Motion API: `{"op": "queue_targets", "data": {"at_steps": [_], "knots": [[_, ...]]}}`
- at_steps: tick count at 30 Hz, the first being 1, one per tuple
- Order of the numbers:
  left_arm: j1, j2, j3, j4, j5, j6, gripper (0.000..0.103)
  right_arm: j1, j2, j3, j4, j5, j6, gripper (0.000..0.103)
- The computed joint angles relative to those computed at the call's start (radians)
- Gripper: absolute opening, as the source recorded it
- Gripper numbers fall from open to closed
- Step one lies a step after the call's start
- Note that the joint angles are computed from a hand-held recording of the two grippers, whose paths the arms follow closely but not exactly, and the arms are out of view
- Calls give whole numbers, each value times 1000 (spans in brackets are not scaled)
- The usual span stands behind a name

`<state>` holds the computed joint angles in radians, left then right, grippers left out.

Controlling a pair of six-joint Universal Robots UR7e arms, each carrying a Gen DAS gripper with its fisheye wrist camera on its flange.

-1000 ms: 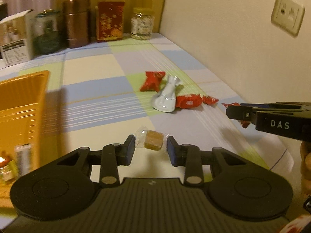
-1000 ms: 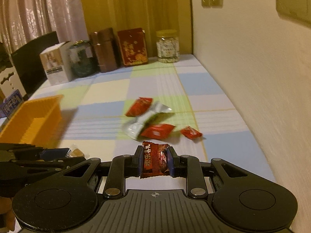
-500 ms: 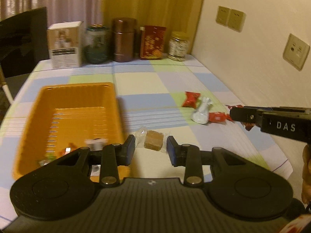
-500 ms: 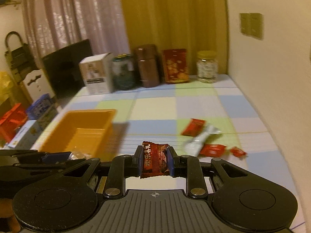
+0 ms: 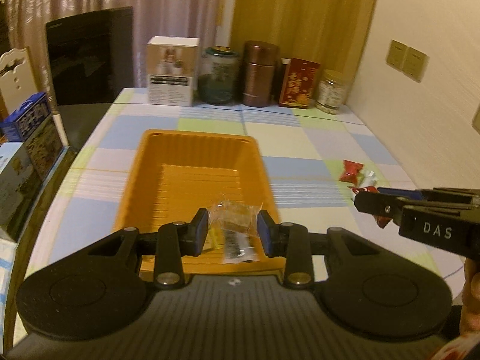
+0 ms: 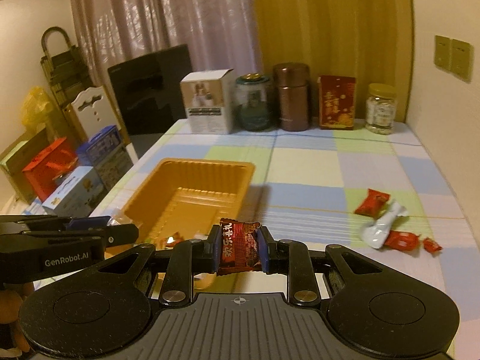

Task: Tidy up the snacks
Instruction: 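Drop the brown candy into the orange tray with the left gripper while the right carries the red candy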

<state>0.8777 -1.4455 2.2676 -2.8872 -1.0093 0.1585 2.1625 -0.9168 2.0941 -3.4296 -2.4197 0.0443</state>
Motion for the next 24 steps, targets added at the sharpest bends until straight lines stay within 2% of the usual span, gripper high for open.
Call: {"op": "queue_targets", "data": {"at_steps": [10, 24], "knots": [[66, 9, -35, -8, 0, -7, 32, -22, 62, -78, 43, 56, 7, 26], [128, 85, -88, -25, -6, -3, 32, -81, 118, -149, 79, 119, 10, 26]]}}
